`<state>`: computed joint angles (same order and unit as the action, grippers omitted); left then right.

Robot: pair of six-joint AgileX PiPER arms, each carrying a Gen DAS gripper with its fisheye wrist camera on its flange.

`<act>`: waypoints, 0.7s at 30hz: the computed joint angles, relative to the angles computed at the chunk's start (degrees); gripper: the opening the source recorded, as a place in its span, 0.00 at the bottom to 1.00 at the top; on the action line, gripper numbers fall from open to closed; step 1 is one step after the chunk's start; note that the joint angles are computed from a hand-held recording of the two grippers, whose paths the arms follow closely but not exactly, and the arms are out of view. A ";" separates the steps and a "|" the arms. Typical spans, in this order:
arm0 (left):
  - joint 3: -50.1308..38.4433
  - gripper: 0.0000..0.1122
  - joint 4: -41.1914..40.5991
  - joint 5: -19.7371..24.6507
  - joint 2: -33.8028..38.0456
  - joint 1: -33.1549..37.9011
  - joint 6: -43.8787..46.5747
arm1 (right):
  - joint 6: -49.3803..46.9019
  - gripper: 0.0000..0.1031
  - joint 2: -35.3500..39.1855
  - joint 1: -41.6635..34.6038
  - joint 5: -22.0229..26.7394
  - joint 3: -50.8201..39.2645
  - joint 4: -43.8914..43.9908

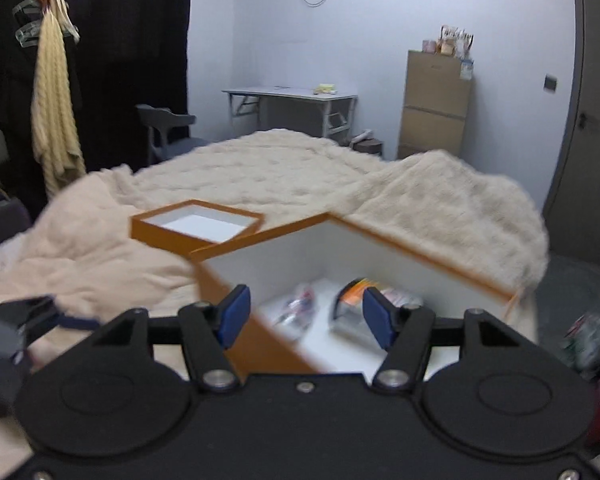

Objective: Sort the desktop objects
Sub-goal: 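Move the right tool to the white bottle and close on it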

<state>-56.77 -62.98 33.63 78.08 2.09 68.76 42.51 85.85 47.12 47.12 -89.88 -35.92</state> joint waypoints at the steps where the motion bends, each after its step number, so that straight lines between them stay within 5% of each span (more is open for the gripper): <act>1: -0.17 0.92 -0.46 0.22 0.15 0.58 -0.30 | 3.35 0.58 -0.69 0.33 -2.24 3.08 -2.01; 5: -1.22 0.92 -2.53 3.10 1.50 2.64 -0.51 | 12.78 0.58 -2.37 1.04 -10.54 12.54 -10.32; 8: -2.06 0.92 -5.16 6.63 3.24 5.10 -1.07 | 10.16 0.58 -3.25 0.55 -16.83 17.43 -10.93; 11: -2.67 0.92 -5.15 7.84 3.97 6.30 -3.82 | 6.24 0.58 -1.99 1.21 -18.08 18.79 -12.27; 17: -1.71 0.92 -0.24 -1.21 2.36 3.56 -7.17 | -10.96 0.58 3.46 6.72 -16.16 16.28 -8.52; 21: -2.23 0.92 9.14 -4.23 2.55 0.25 -13.56 | -3.50 0.60 8.58 11.11 -13.27 14.81 -22.43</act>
<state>-59.00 -53.84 29.41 80.64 2.34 55.20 39.01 94.43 58.23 33.85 -75.07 -58.35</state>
